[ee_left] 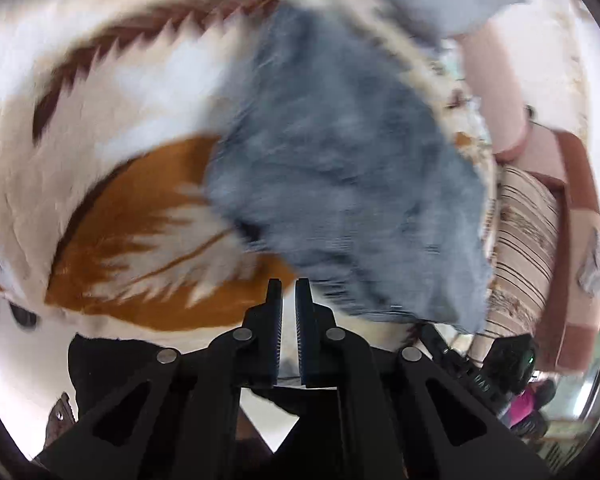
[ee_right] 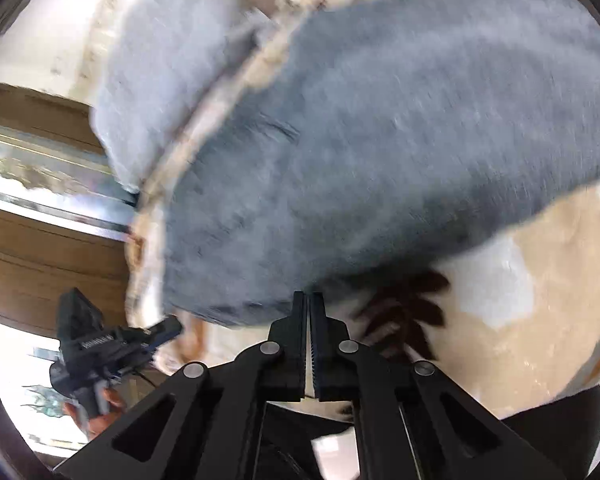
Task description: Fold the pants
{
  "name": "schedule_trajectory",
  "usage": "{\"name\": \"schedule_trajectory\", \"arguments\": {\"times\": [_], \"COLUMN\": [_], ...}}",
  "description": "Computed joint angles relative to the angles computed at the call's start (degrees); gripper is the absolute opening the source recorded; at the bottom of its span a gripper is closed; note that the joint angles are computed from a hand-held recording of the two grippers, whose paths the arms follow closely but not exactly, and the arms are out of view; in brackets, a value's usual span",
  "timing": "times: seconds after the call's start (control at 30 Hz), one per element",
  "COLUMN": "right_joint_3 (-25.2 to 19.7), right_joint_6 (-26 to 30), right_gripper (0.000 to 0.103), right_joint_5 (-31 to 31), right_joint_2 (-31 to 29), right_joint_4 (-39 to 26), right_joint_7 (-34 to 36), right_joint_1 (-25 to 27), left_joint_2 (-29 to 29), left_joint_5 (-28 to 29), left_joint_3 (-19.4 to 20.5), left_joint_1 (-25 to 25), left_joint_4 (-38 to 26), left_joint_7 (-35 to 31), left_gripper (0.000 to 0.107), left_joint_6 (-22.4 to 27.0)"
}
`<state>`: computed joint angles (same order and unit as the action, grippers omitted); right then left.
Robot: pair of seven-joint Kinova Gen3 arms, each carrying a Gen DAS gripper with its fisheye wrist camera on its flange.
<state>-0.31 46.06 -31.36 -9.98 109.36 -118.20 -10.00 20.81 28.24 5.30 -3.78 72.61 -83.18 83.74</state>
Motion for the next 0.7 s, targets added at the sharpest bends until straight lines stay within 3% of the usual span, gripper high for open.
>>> {"name": "schedule_trajectory", "arguments": {"times": [0.1,0.13,0.23,0.27,0.37,0.53,0.7], "right_joint_3": [2.0,1.2,2.6,2.7,3.0,3.3,6.0], "right_joint_6": [-0.9,-1.3,-1.7,-1.7,-2.1,-3.8,-6.0], "right_gripper": [0.0,0.006,0.008,0.009,0.028,0.045,0.046], "right_joint_5": [-2.6,-3.3,-5.2,-5.4,-6.7,-10.3,-16.6], "right_joint_2": [0.4,-0.2,-1.8,-1.8,-1.5,-1.9,-1.5], "right_joint_4": [2.5,2.8,2.9,2.5,2.3,4.5,7.2], "right_joint_7": [1.7,2.3,5.5,5.8,6.7,6.9,9.4], "right_joint_1": [-0.9,0.2,0.1,0.2,0.1,0.9,1.0], "left_joint_2": [0.6,-0.2,-2.6,-3.0,-3.6,-0.6,2.2], "left_joint_5": [4.0,5.5,10.6,11.8,11.4,9.0,7.8], "left_joint_3": [0.7,0.1,0.2,0.3,0.0,0.8,1.2], "left_joint_1": [-3.2,-3.7,-6.0,-6.4,-4.6,-1.7,-0.4], "left_joint_4": [2.0,2.7,4.2,4.1,2.6,-0.4,-2.1], "left_joint_7": [-0.3,-1.8,-5.1,-5.9,-5.0,-2.1,2.0], "left_gripper": [0.004,0.004,0.007,0.015,0.052,0.055,0.054], "left_joint_6": [0.6,0.3,-0.6,-0.6,-2.4,-1.9,-0.9]}}
